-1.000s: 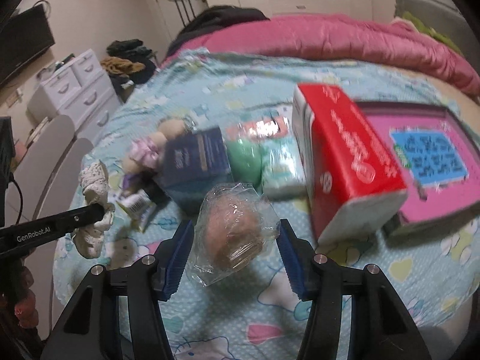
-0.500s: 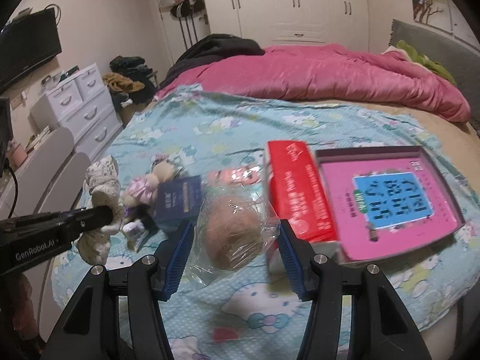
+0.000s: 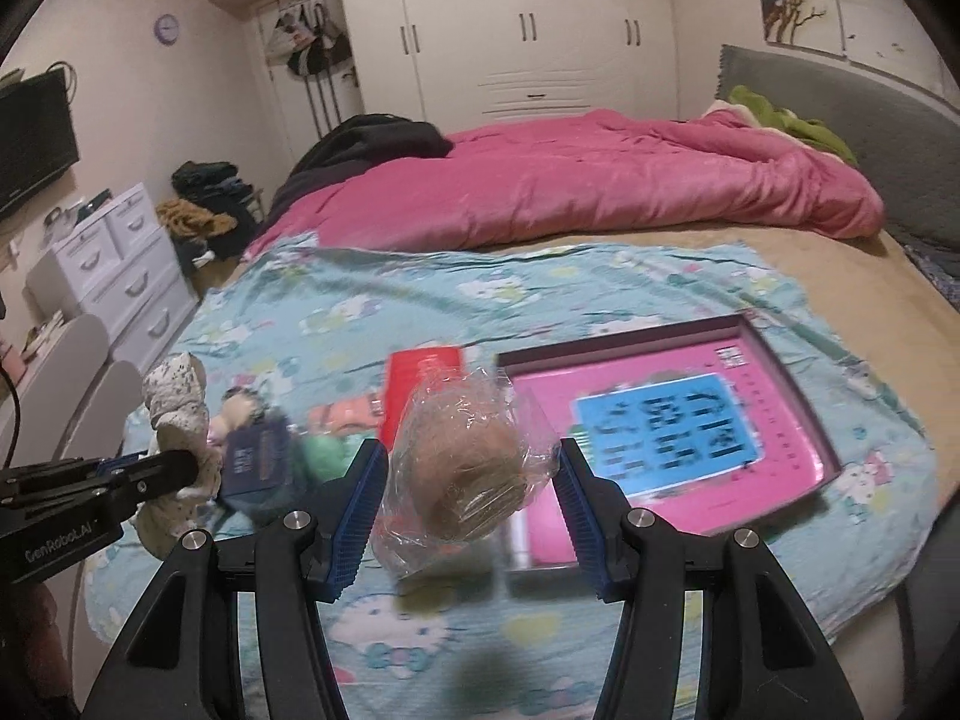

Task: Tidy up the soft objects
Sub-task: 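Carry the scrunchie and wrapped sponge over the pink book tray with both tools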

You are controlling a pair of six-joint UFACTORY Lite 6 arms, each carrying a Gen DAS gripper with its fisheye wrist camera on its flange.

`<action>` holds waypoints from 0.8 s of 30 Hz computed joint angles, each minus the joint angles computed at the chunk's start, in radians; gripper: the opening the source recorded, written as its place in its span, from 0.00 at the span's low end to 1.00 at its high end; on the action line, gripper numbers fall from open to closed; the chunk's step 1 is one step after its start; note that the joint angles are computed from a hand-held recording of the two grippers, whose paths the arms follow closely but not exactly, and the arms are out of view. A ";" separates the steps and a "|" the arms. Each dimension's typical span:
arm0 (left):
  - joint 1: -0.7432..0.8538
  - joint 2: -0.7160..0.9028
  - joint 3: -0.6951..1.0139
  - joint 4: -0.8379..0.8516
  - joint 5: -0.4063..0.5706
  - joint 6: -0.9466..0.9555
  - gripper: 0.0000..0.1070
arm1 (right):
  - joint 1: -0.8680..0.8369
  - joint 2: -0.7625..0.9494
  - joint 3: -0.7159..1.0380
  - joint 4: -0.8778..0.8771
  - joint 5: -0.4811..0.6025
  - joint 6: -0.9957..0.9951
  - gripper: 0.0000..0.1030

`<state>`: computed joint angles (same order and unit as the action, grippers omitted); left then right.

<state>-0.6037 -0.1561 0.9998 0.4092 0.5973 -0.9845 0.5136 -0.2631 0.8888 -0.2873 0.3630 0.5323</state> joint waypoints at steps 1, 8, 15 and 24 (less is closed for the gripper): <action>-0.013 0.030 0.023 0.004 -0.008 -0.010 0.11 | -0.033 -0.003 -0.001 0.056 -0.003 -0.073 0.57; -0.090 0.274 0.249 0.029 0.002 -0.051 0.11 | -0.218 0.014 0.013 0.336 -0.018 -0.466 0.57; -0.126 0.489 0.481 0.033 0.041 -0.036 0.11 | -0.378 0.089 0.061 0.679 -0.009 -0.874 0.57; -0.131 0.758 0.804 -0.020 0.110 0.042 0.11 | -0.525 0.235 0.173 0.850 -0.006 -1.108 0.57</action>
<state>-0.7346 0.6021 1.8034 0.3888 0.7068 -0.9421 -0.0115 -0.0283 1.0622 0.5629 0.3568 -0.5755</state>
